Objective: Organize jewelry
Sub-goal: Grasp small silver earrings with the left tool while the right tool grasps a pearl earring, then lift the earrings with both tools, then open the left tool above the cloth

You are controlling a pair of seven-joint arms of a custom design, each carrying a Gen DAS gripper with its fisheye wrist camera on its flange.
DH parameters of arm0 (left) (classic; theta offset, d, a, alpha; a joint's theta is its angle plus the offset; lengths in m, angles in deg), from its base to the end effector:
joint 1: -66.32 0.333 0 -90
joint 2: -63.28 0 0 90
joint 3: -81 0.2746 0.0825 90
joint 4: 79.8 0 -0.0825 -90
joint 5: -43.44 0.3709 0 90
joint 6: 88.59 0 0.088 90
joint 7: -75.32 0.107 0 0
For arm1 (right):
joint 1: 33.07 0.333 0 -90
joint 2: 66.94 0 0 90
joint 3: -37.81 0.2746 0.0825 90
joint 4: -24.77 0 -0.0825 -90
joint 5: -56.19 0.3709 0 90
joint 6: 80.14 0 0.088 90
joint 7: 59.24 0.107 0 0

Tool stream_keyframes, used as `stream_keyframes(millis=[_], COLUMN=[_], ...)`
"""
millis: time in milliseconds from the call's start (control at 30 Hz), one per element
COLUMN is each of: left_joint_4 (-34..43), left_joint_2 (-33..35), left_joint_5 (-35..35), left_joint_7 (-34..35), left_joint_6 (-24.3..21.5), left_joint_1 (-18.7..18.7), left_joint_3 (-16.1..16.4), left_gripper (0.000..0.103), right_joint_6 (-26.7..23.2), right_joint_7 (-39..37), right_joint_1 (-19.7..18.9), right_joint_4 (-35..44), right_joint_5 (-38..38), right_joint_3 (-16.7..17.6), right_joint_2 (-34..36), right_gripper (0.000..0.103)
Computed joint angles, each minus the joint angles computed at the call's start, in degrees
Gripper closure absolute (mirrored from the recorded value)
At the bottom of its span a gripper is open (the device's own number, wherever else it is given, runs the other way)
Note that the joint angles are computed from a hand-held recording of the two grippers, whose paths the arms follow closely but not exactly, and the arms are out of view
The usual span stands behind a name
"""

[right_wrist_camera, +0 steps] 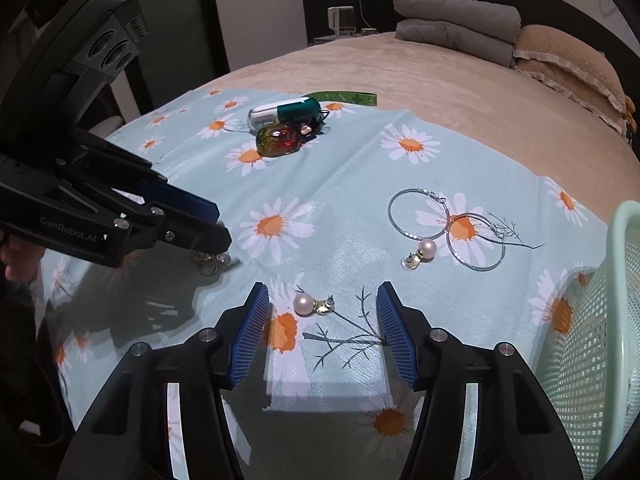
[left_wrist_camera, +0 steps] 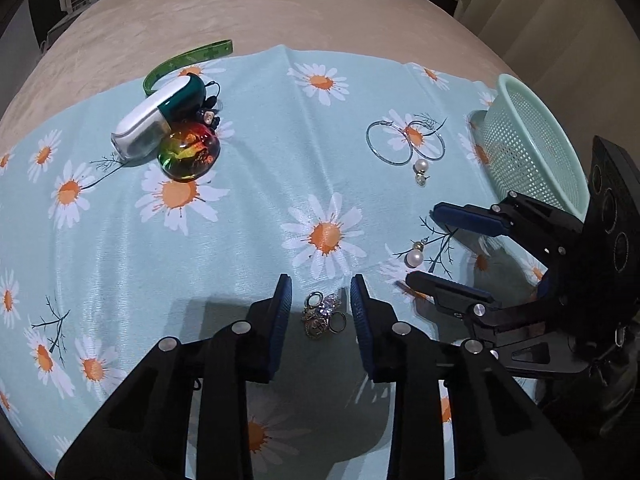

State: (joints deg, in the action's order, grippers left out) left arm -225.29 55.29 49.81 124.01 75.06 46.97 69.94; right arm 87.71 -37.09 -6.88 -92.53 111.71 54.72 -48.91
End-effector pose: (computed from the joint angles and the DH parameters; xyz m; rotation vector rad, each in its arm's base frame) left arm 0.4120 -0.2480 0.3398 -2.1523 1.9739 -0.6438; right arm 0.4738 0.3639 0.3035 -2.3281 0.6907 -0.1519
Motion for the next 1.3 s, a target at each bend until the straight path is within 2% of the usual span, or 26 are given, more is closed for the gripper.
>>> stream_keyframes(millis=[67,133,233,267,333,400,533,833,967,1000,1033,1100,1267,1300], left_joint_4=[0.1,1.1,1.6,1.7,1.8,2.0,1.9,2.9,3.3,3.2,3.3,4.1,6.1,6.7], left_joint_2=[0.3,1.2,2.0,2.0,2.0,2.0,1.5,2.0,2.3,2.5,2.7,3.4,5.8,6.1], left_joint_5=[-1.7,-1.2,-1.9,-1.6,-1.3,-1.4,-1.1,1.0,1.3,-0.3,-0.4,1.4,1.9,3.2], left_joint_7=[1.6,0.5,0.2,-0.3,-1.0,-1.2,-1.5,-2.0,-2.6,-1.2,-1.0,-2.7,-2.6,-3.4], left_joint_6=[-0.1,-1.6,-1.9,-2.2,-2.4,-2.3,-1.9,-3.9,-4.2,-3.7,-3.6,-4.1,-4.5,-5.4], left_joint_1=[-0.8,-0.3,0.1,0.4,0.7,0.8,1.1,1.7,2.0,1.7,1.7,2.2,2.5,2.7], left_joint_3=[0.2,-0.2,-0.4,-0.6,-0.7,-0.8,-0.8,-0.9,-0.9,-0.6,-0.7,-1.2,-1.7,-2.0], left_gripper=[0.078,0.082,0.086,0.086,0.088,0.093,0.096,0.096,0.090,0.086,0.077,0.071,0.073,0.082], right_joint_6=[-1.8,-2.2,-0.8,-0.6,-1.5,-2.2,-2.9,-4.6,-4.9,-5.0,-5.1,-5.2,-5.2,-5.3], right_joint_7=[-1.5,-0.9,4.9,6.3,7.1,6.0,4.5,2.3,2.3,2.3,2.2,2.3,2.7,2.7], right_joint_1=[-1.0,-0.3,2.4,2.6,1.7,0.8,0.4,-0.2,0.1,0.1,0.0,0.1,0.3,0.2], right_joint_4=[0.9,1.5,2.2,2.4,2.5,2.3,1.0,0.5,0.7,0.8,0.8,0.9,0.9,0.9], right_joint_5=[2.0,1.1,-4.6,-5.8,-6.3,-6.5,-6.8,-4.4,-4.3,-4.2,-4.1,-4.2,-4.5,-4.3], right_joint_3=[0.7,0.2,-2.2,-2.4,-1.9,-1.2,-0.6,-0.5,-0.8,-0.8,-0.8,-0.9,-1.1,-1.1], right_joint_2=[0.5,1.0,2.2,2.5,2.5,2.4,1.4,0.8,0.8,0.9,0.9,1.0,1.0,1.1], right_gripper=[0.050,0.053,0.068,0.075,0.083,0.083,0.083,0.083,0.083,0.083,0.083,0.083,0.083,0.083])
